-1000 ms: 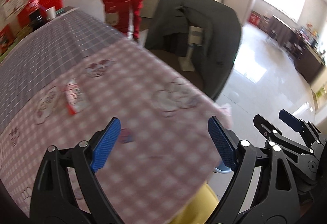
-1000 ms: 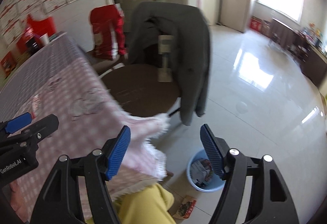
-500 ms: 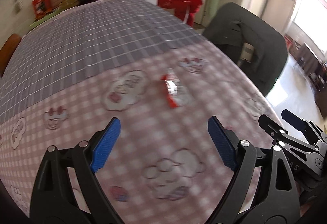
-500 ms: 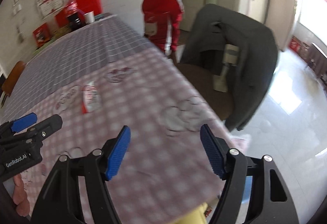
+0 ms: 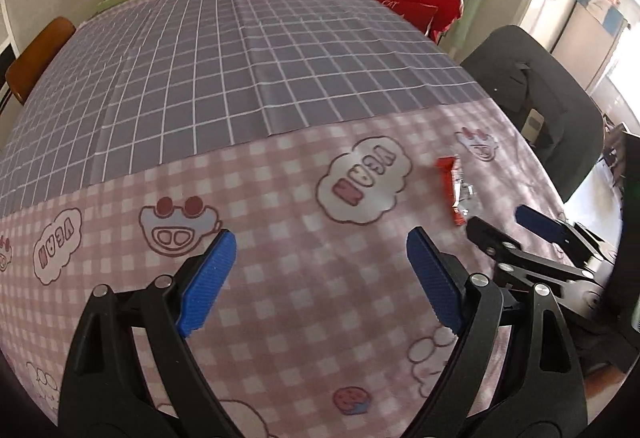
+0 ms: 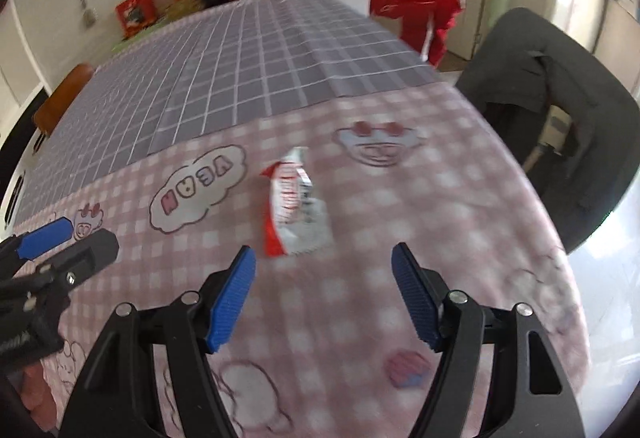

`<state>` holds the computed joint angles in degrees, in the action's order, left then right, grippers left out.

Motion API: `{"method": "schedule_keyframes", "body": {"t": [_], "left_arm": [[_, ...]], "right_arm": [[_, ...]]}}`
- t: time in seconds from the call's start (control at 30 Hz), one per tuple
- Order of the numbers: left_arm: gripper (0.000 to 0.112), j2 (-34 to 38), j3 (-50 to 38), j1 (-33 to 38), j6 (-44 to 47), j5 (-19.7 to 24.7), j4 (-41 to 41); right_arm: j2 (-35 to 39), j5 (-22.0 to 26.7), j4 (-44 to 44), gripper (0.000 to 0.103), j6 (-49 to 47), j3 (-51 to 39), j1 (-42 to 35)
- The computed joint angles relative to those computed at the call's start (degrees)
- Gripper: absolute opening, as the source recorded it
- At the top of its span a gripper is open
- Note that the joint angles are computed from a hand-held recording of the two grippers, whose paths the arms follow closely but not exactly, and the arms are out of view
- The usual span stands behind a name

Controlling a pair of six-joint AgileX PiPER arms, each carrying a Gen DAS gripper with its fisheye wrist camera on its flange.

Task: Collect trash
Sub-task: 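Grasp the red-white wrapper with right tool, then close left tool on it too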

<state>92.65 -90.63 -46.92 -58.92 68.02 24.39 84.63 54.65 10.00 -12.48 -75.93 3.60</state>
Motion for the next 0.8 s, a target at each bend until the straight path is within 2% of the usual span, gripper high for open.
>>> {"method": "schedule_keyframes", "body": {"t": [0.1,0.17,0.23,0.37,0.4,0.43,0.53,0.63,0.8], "left_arm": [[0.086,-0.6,1.6,1.3,0.4,-1.3,-0.8],[0.086,-0.8,2.3,2.0,0.6,-1.9,-1.6],[0.086,-1.0,2.9,2.7,1.0,-2.8,-3.0],[0.086,-0.4,2.4,2.6,1.9,-3.5,-4.1],[0.086,-0.3,2.2,2.1,2.0,-3.6,-3.8],[0.086,-0.1,2.0,1.7,2.2,-3.9,-3.6],[0.086,0.5,1.1,1.5,2.8,-5.0,-5.1],[0.086,0.9,0.3,2.0,4.1,-6.7,-8.2],[0.086,4.8,-5.0,1.1,4.9,-5.4,-9.9]], "right_arm": [[2.0,-3.1,-3.8,0.069,3.4,0.0,3.2],[2.6,-5.0,-6.0,0.063,4.8,0.2,4.9],[2.5,-5.6,-4.4,0.037,3.2,0.4,4.8],[3.0,-2.4,4.4,0.030,-5.4,-0.8,1.4],[2.3,-2.0,8.0,0.020,-9.0,-0.1,0.0],[1.4,-0.9,11.5,0.002,-12.8,0.5,-1.5],[-0.1,3.2,15.8,0.003,-17.5,1.1,-3.7],[-2.4,5.2,17.8,0.003,-21.3,3.0,-4.9],[-4.5,11.4,22.6,0.003,-26.9,4.7,-8.9]]}}
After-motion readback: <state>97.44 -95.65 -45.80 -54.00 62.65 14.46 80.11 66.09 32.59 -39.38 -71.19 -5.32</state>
